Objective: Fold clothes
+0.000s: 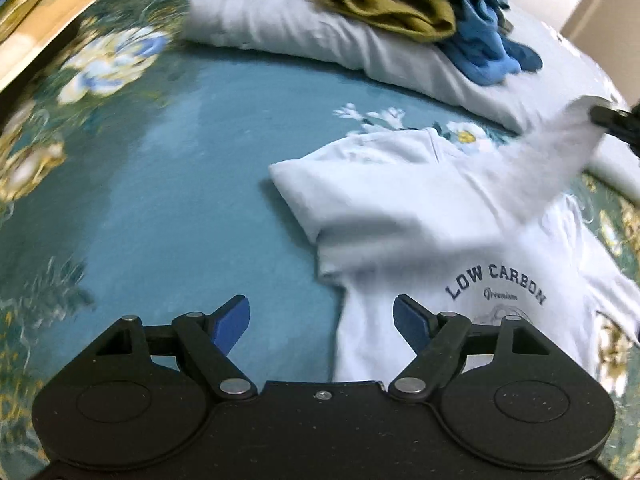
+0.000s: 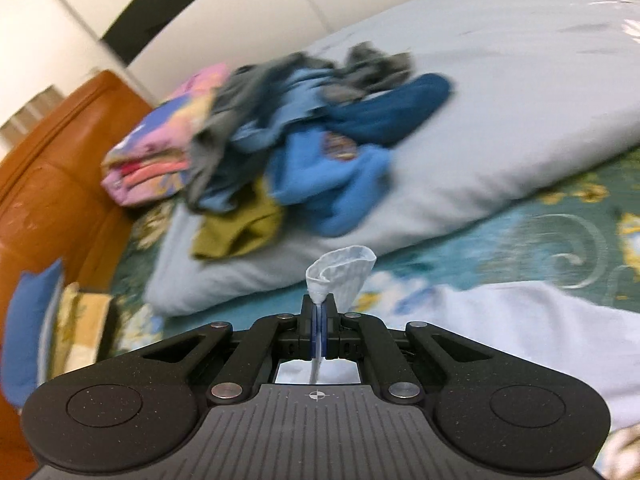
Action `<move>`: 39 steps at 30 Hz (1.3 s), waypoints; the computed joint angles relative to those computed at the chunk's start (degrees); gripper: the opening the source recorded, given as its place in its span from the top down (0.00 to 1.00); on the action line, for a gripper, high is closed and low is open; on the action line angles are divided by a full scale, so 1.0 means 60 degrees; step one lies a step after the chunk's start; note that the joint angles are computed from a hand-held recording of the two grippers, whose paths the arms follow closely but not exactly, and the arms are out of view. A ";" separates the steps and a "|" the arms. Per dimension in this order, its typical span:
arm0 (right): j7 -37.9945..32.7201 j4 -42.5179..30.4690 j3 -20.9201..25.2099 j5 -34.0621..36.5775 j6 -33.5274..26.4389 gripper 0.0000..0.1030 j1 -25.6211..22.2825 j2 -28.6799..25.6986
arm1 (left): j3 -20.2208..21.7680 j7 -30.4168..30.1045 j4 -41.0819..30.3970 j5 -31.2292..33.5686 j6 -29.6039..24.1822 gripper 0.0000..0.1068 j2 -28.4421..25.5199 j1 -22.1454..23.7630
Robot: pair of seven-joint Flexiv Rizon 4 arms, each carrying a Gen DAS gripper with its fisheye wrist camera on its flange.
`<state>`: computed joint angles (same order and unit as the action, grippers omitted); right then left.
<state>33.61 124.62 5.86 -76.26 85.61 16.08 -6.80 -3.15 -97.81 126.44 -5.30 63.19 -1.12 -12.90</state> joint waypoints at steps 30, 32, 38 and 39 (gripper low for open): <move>-0.2468 0.2896 0.1021 0.5515 -0.1703 0.97 0.0044 0.1114 | 0.0062 -0.0732 -0.2048 0.0922 0.0251 0.27 -0.2095 0.0183; -0.2607 0.2850 0.1035 0.5708 -0.1831 0.96 0.0136 0.1099 | -0.0202 0.0039 -0.1980 -0.0014 0.0679 0.27 -0.2310 0.0453; -0.2774 0.2732 0.1049 0.6106 -0.2123 0.93 0.0316 0.1079 | -0.0495 0.1300 -0.2436 -0.1522 0.0858 0.54 -0.3073 0.0723; -0.2766 0.2724 0.1054 0.6123 -0.2178 0.92 0.0333 0.1097 | -0.0529 0.1445 -0.2525 -0.1686 0.0735 0.63 -0.3172 0.0756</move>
<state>17.01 140.97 12.18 -39.53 72.55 18.08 -0.22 -6.32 -89.14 111.29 -15.41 67.60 -20.15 -8.37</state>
